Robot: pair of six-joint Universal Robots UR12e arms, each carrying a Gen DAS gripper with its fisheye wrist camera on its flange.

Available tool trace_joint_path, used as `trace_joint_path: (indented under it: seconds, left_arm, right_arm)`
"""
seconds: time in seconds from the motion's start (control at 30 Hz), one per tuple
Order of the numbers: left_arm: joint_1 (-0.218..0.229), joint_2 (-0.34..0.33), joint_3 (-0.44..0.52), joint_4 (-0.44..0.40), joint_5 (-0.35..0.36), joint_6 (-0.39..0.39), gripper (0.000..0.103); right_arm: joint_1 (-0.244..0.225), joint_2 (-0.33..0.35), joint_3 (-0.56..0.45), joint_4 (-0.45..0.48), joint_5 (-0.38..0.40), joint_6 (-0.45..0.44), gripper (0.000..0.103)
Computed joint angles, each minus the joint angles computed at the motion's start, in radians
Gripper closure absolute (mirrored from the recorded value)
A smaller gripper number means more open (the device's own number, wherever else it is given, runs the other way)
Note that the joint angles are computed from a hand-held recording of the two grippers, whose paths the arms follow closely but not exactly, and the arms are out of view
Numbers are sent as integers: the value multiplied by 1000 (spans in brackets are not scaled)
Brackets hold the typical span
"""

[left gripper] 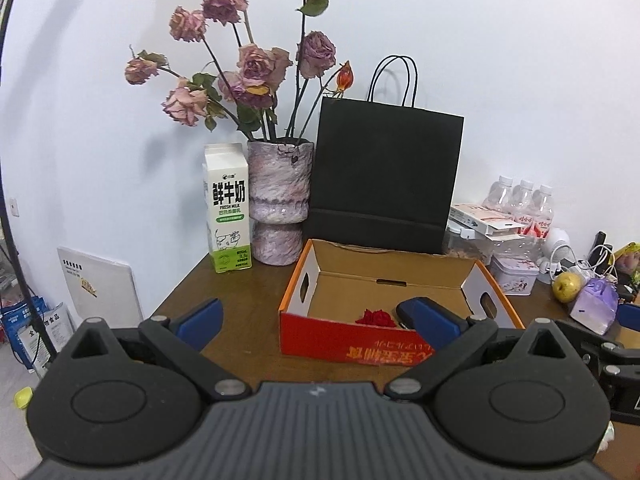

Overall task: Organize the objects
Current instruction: 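Withdraw the left tool from the box back over the table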

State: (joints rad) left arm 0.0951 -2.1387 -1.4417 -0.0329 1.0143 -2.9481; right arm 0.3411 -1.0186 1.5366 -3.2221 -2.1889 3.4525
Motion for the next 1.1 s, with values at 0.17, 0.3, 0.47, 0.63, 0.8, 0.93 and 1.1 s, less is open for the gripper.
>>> trace_joint_path:
  seconds: [0.17,0.3,0.47,0.63,0.8,0.93,1.1]
  left_arm:
    - [22,29,-54,17,-24,8,0]
    - [40,53,-99,27,-37,19,0]
    - [61,79,-152,40,-46,41,0]
    - [85,103,-208,44,-59,67,0]
    - [110,124,-270,68,-72,99,0]
    - [134,140,-314,68,-97,131,0]
    - [160,156,-354,54,-126,169,0]
  right_arm:
    - [22,-15,34,-11,-15,1,0]
    - [37,-23,60,-9,-26,4,0]
    - [55,-32,99,-9,-28,15,0]
    - [75,-40,139,-3,-26,33,0]
    - [98,-47,176,1,-21,46,0]
    - [114,-52,202,-3,-9,55,0]
    - [129,-61,235,-5,12,86,0]
